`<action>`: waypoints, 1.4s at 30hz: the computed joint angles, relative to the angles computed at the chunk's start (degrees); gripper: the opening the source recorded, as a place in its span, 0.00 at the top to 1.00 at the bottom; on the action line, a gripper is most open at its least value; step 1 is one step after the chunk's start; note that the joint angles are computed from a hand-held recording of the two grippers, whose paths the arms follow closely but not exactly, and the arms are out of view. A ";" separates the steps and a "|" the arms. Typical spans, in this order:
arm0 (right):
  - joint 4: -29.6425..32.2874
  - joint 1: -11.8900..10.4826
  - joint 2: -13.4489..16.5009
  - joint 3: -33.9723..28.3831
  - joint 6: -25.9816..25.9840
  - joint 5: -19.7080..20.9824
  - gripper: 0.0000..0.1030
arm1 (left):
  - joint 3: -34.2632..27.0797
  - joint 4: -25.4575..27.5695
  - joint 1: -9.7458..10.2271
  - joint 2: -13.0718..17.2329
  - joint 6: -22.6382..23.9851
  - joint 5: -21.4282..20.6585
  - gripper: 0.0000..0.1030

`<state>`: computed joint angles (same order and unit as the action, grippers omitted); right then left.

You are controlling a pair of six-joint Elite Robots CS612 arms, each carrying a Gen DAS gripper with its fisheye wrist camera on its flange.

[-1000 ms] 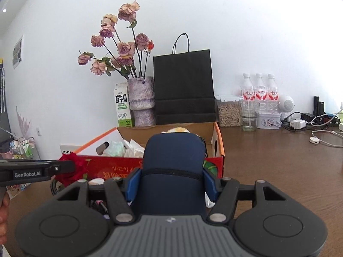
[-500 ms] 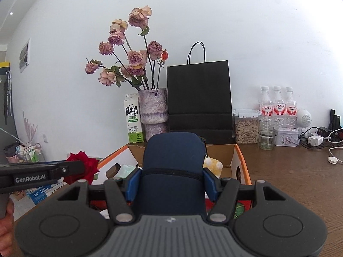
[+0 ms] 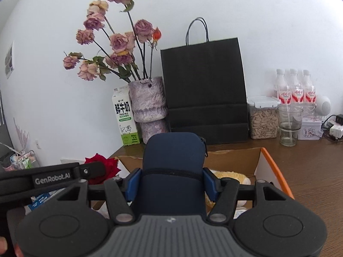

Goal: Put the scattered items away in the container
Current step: 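Carry the case and rose over the box while the right gripper opens to drop the case, then open the left gripper to drop the red rose into the box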

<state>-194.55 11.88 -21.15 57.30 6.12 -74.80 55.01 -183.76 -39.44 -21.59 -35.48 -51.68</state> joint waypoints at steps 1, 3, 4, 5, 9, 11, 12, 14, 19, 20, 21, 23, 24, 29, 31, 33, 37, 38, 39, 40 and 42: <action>1.09 0.05 0.61 -0.98 0.09 -0.06 0.43 | -0.60 1.38 0.27 0.47 -0.32 -0.37 0.71; 2.87 0.13 1.58 -2.37 -0.88 0.09 0.43 | -0.77 3.14 0.42 0.73 -0.74 -0.24 0.71; 3.53 0.15 1.81 -2.68 -0.90 0.11 0.43 | -0.84 3.17 0.42 0.92 -0.62 0.03 0.71; 4.07 0.16 1.93 -2.85 -0.85 0.18 0.43 | -0.91 3.48 0.41 1.04 -0.45 0.29 0.71; 3.61 0.29 1.94 -2.25 -1.91 -0.41 0.43 | -1.15 5.05 0.32 1.28 -0.14 0.14 0.71; 2.93 0.33 1.83 -1.78 -2.31 -0.89 0.43 | -1.06 5.17 0.15 1.29 0.44 0.45 0.71; 2.62 0.34 1.74 -1.55 -2.44 -1.06 0.43 | -1.12 5.14 0.08 1.34 0.77 0.69 0.71; 2.34 0.34 1.67 -1.36 -2.59 -1.18 0.43 | -1.22 4.80 -0.01 1.45 1.35 1.24 0.70; 2.65 0.30 1.13 -0.40 -2.89 -1.46 0.34 | -1.33 4.14 -0.60 1.69 1.30 5.54 0.30; 1.69 0.35 0.96 0.08 -2.57 -2.18 0.26 | -1.40 4.34 -0.84 1.73 1.05 7.66 0.15; 0.23 0.44 0.75 0.70 -2.07 -3.67 0.14 | -1.47 4.45 -1.05 1.78 0.53 9.74 0.00; -2.47 0.31 0.39 1.73 -1.14 -4.54 0.00 | -1.08 2.29 -1.23 1.79 0.48 11.43 0.00; -3.80 0.12 0.19 2.27 -0.55 -3.94 0.00 | -0.62 1.63 -1.20 1.54 0.10 11.20 0.00; -7.01 -0.09 -0.76 4.16 -0.11 -3.21 0.00 | -0.73 1.37 -1.35 1.58 0.36 12.16 0.00; -7.57 -0.11 -0.99 4.60 -0.39 -2.98 0.00 | -0.89 1.34 -1.40 1.70 0.80 12.18 0.00; -7.97 -0.09 -1.17 5.02 -0.78 -2.97 0.00 | -1.02 1.17 -1.44 1.83 1.20 12.11 0.00; -7.89 -0.04 -1.36 5.36 -1.21 -3.03 0.00 | -1.01 0.75 -1.55 1.95 1.67 12.28 0.00; -7.91 -0.04 -1.39 5.43 -1.22 -3.05 0.00 | -0.96 0.72 -1.56 1.95 1.66 12.32 0.00; -7.91 -0.02 -1.43 5.49 -1.24 -3.14 0.00 | -0.97 0.78 -1.58 1.96 1.66 12.39 0.00; -7.98 -0.02 -1.45 5.56 -1.24 -3.22 0.00 | -0.92 0.74 -1.57 1.94 1.73 12.35 0.00; -8.21 -0.05 -1.56 5.87 -1.26 -3.37 0.00 | -0.83 0.80 -1.58 1.89 1.71 12.23 0.00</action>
